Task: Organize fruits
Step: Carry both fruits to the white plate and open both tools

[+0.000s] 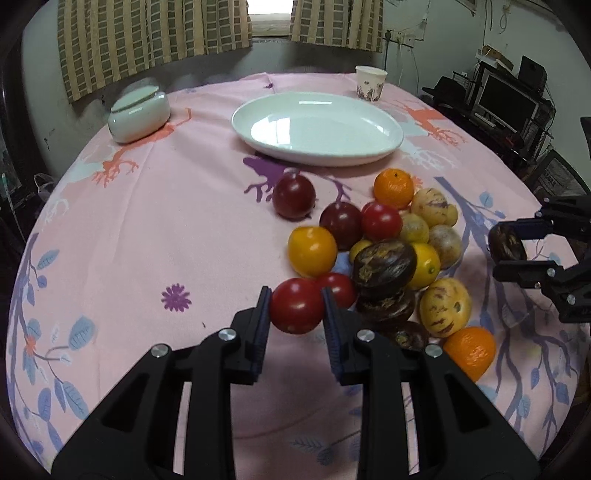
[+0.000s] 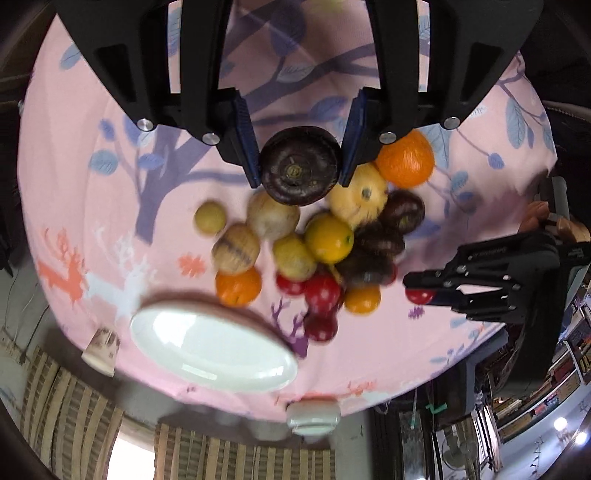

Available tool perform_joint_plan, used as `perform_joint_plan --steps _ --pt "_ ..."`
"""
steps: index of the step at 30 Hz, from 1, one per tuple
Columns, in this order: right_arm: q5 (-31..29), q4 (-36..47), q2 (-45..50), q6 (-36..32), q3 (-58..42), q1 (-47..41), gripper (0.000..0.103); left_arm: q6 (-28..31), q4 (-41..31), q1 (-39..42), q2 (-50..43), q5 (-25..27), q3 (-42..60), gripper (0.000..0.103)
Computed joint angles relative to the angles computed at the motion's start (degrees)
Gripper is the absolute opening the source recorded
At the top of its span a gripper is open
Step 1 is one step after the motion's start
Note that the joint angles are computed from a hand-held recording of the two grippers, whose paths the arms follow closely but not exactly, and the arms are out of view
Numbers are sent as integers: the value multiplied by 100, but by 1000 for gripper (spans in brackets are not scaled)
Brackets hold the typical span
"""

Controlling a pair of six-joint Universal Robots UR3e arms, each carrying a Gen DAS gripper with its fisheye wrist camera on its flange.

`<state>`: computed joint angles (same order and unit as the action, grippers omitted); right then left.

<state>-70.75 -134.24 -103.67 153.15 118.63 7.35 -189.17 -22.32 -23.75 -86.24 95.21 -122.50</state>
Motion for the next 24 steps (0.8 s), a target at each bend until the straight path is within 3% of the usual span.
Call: perform_joint_plan --steps 5,8,14,18,21,22,23,24 --pt "58 -774 1266 369 -1436 49 43 102 -681 -60 -670 359 1787 27" --pt "-312 -1326 2581 879 -2548 200 43 7 -1181 -27 -1828 564 3315 27" --pt "-726 -1053 4364 1575 -4154 204 43 -367 -2444 235 -4293 633 6417 27" --pt "-846 -770 4906 1773 -4665 234 43 -543 -2857 313 -5086 603 7361 27" --pt "-765 -952 4865 2124 -4525 131 49 -698 -2766 378 -5126 504 7337 30" --pt "-721 -1129 4749 2329 -4360 76 52 -749 -2589 396 -4980 496 7099 36" --pt "-602 -1405 4552 2475 -4061 -4 61 -800 -2278 407 -4734 558 6713 67" --pt "-433 -1817 4278 2546 -3616 -106 70 -850 -1911 372 -4504 762 6338 88"
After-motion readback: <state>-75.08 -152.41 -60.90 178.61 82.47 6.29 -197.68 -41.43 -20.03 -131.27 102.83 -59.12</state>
